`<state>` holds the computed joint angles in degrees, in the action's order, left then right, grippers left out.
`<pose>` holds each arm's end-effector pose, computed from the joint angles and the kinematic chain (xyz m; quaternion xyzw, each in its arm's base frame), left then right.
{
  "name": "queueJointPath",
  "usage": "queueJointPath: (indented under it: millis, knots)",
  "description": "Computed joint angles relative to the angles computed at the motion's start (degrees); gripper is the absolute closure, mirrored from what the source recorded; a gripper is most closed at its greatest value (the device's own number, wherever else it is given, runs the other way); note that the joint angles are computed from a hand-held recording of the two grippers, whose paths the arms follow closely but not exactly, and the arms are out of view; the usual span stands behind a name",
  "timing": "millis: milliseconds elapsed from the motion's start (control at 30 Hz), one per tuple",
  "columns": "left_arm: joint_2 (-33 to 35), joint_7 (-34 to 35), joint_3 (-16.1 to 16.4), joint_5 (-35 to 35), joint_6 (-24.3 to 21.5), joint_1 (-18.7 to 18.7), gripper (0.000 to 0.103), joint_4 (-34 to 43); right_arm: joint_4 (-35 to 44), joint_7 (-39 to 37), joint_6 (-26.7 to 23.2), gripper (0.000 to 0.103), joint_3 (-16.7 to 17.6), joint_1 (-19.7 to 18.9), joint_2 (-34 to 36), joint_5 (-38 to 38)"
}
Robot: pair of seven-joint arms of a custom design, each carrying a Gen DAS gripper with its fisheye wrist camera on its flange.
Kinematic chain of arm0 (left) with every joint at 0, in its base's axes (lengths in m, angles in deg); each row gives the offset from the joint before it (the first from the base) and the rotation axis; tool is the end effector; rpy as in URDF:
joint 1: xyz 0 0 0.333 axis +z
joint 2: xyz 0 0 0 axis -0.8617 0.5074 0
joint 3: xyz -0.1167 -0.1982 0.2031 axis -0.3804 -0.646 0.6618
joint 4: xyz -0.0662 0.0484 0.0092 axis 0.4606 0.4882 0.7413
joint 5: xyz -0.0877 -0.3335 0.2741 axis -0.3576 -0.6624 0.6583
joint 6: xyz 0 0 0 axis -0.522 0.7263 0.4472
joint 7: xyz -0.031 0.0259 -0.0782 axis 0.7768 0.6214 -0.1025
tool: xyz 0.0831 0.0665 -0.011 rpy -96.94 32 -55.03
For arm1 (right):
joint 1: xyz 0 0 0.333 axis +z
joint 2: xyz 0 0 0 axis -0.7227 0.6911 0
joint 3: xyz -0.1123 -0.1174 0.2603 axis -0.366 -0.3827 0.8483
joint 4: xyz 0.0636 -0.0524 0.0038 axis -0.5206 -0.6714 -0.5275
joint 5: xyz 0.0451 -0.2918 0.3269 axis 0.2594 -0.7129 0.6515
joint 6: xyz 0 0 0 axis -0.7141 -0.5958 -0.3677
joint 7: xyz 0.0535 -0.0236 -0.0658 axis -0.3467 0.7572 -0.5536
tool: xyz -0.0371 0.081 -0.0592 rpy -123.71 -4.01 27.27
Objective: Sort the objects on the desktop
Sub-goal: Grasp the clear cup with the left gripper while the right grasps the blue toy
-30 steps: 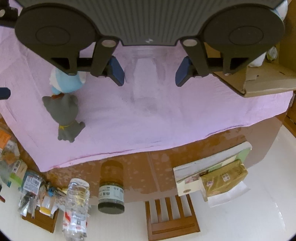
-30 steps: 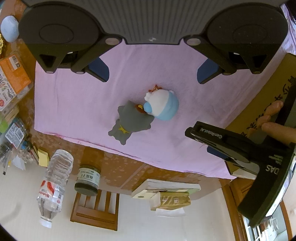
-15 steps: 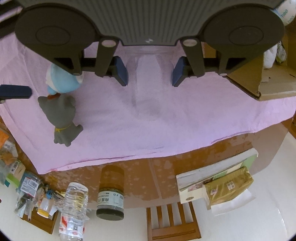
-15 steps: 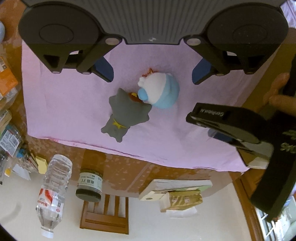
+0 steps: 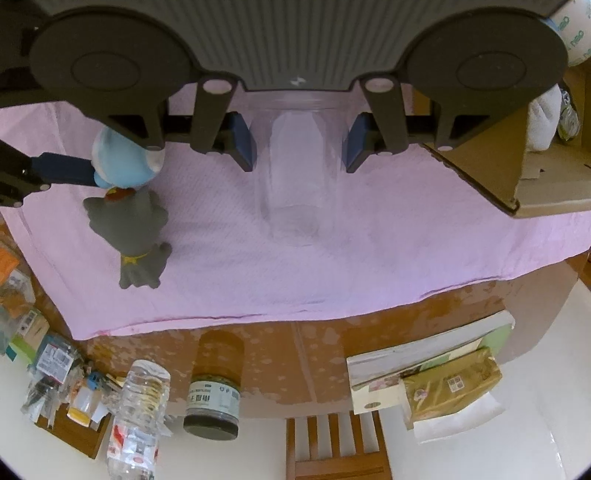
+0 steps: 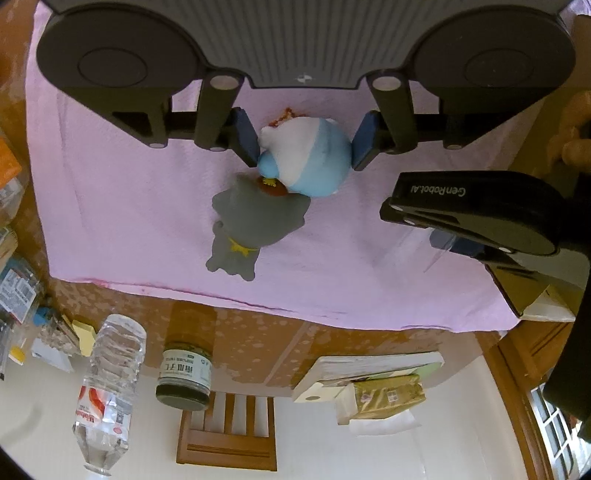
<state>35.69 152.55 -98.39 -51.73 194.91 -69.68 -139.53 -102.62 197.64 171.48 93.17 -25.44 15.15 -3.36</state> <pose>0.4797 -0.2549 0.4125 -0.5873 0.7660 -0.1923 0.1768 0.4384 0.2626 0.4011 -0.7094 0.6331 -0.1623 0.2636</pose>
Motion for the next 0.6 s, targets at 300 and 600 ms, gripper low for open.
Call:
queueJointPath:
  millis: [300, 600]
  knots:
    - [-3.29, 4.28, 0.85, -4.60, -1.42, -1.21, 0.052, -1.06, -2.49, -7.60, -2.22, 0.045, -2.70, 3.18, -4.84, 5.65]
    - [-8.67, 6.89, 1.08, -8.22, -2.81, -1.89, 0.052, -3.18, -4.55, -13.36, -5.52, 0.045, -3.86, 4.64, -10.77, 10.27]
